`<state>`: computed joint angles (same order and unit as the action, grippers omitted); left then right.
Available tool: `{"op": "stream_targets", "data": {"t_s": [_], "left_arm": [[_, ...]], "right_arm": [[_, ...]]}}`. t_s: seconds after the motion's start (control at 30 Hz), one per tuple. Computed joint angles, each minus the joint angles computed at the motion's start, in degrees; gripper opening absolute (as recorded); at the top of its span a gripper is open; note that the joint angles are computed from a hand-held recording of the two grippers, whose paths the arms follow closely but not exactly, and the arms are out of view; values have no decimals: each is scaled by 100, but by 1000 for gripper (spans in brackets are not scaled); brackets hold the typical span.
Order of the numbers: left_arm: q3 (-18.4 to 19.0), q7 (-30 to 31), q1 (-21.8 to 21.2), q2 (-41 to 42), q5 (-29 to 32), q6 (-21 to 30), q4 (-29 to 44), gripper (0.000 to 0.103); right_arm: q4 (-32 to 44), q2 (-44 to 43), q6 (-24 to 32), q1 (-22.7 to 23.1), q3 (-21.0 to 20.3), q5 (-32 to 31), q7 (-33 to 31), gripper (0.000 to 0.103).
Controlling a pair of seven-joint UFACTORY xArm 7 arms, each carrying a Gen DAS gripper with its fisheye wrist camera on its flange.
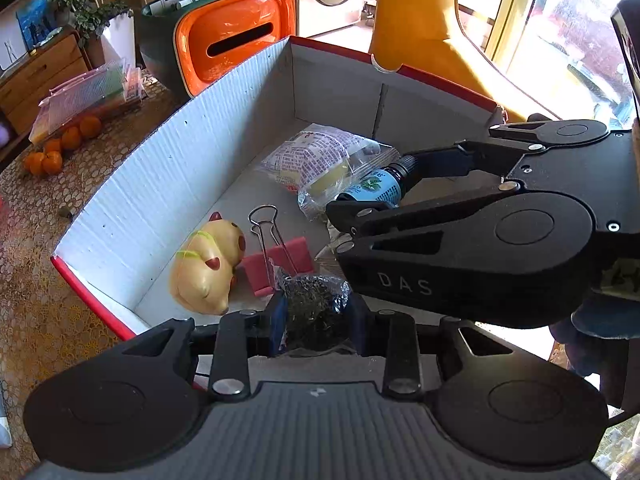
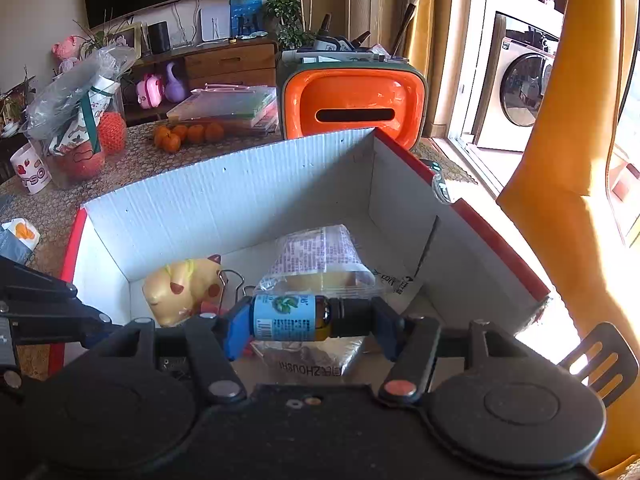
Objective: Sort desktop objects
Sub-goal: 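Open right tool dropping bottle into box while left tool releases black bag inside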
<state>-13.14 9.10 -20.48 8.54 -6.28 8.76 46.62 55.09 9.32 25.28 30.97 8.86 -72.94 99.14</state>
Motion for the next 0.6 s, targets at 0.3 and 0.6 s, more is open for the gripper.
{"op": "stream_targets", "data": {"t_s": [0.3, 0.6], "left_arm": [[140, -367, -23, 397, 247, 398, 408, 32], [140, -353, -45, 481, 331, 391, 446, 32]], "right_arm": [[200, 265, 105, 75, -45, 347, -307, 60], [357, 441, 224, 249, -169, 768, -786, 61]]}}
